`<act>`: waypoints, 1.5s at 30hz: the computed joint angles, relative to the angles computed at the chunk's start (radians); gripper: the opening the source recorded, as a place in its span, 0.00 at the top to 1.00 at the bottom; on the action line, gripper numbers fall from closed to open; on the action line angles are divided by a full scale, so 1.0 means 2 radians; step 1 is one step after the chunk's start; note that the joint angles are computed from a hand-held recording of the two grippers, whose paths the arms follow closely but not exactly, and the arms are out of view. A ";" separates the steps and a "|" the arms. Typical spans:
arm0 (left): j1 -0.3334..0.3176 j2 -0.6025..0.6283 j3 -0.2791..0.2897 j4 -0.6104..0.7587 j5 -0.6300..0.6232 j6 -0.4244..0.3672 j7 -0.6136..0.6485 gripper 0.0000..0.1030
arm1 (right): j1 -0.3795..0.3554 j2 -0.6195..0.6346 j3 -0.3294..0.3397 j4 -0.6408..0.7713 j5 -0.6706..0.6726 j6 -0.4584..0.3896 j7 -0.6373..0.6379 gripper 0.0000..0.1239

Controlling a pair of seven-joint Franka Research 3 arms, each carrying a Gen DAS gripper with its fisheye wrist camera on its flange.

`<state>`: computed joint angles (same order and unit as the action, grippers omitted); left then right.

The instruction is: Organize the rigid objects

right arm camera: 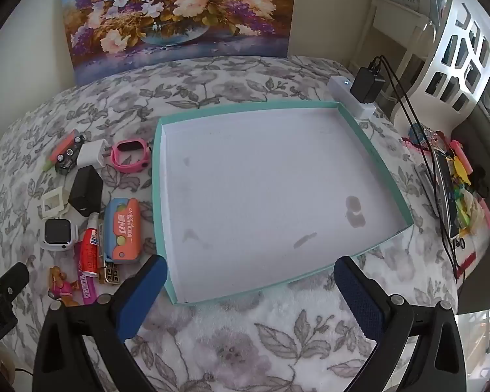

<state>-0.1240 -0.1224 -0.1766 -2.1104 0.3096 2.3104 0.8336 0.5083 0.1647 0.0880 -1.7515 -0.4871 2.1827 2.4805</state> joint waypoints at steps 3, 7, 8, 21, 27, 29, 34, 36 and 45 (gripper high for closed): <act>0.000 -0.001 0.001 -0.002 0.001 0.001 0.005 0.00 | 0.001 0.000 0.000 0.001 -0.003 -0.002 0.001 0.17; 0.002 -0.008 0.003 -0.009 0.002 0.003 0.013 0.00 | 0.001 0.001 0.000 0.002 -0.002 -0.003 0.000 0.17; 0.003 -0.011 0.004 -0.011 0.002 0.003 0.015 0.00 | 0.001 0.001 0.000 0.002 -0.002 -0.003 0.000 0.17; -0.001 0.004 -0.002 0.007 0.022 -0.020 -0.008 0.00 | 0.000 0.001 -0.001 0.000 0.000 -0.001 -0.001 0.17; -0.001 0.004 -0.002 0.007 0.022 -0.021 -0.008 0.00 | 0.000 0.001 -0.001 -0.001 0.000 -0.001 -0.001 0.17; -0.002 0.004 -0.002 0.008 0.022 -0.021 -0.008 0.00 | 0.000 0.001 -0.001 -0.001 0.000 0.000 -0.001 0.17; -0.002 0.004 -0.002 0.008 0.023 -0.022 -0.008 0.00 | 0.000 0.001 -0.001 -0.001 0.001 0.000 -0.002 0.17; -0.002 0.004 -0.002 0.008 0.023 -0.022 -0.008 0.00 | 0.000 0.001 -0.001 -0.001 0.001 -0.001 -0.002 0.17; -0.002 0.005 -0.002 0.010 0.023 -0.024 -0.008 0.00 | 0.000 0.002 -0.001 0.000 0.002 -0.002 -0.003 0.17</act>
<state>-0.1280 -0.1117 -0.1812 -2.0905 0.3559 2.2628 0.8167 0.5076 0.1688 0.0857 -1.7512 -0.4839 2.1796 2.4749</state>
